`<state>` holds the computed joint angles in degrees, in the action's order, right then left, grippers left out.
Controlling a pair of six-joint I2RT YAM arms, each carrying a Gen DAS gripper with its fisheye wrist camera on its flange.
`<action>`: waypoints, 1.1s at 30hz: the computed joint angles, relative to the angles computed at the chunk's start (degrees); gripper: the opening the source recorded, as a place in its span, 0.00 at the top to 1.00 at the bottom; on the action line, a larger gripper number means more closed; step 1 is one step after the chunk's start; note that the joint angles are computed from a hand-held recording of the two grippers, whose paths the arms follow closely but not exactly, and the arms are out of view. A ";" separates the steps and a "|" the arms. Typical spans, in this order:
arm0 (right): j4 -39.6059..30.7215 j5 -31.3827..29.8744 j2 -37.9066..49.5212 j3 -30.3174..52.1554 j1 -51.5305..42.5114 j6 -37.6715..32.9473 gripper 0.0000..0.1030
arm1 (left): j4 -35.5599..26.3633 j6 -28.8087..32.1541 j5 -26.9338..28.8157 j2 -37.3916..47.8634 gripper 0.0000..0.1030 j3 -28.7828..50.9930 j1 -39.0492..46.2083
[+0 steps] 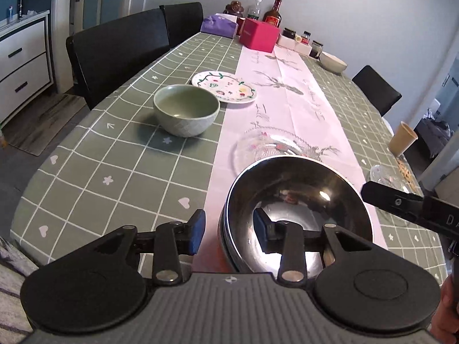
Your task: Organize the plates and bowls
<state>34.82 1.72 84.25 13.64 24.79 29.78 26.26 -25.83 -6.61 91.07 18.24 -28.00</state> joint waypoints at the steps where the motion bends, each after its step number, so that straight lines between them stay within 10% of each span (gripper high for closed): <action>1: 0.08 0.88 1.05 0.57 0.84 -0.44 0.48 | 0.12 -0.11 -0.26 0.27 0.58 -0.07 -0.20; 8: 0.80 12.22 5.47 2.48 7.64 -1.77 0.55 | 0.48 0.27 0.56 2.96 0.56 0.43 0.46; 16: 1.85 9.64 7.52 2.92 7.19 -1.61 0.86 | 0.32 0.91 -1.65 3.58 0.52 0.13 -0.96; 33: 2.93 9.09 11.31 4.62 7.14 -0.89 0.92 | 1.75 0.67 -1.36 3.32 0.46 -0.66 -0.70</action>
<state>37.74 10.81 95.56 18.25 31.93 28.89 28.01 -25.16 -7.98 94.39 17.58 -28.70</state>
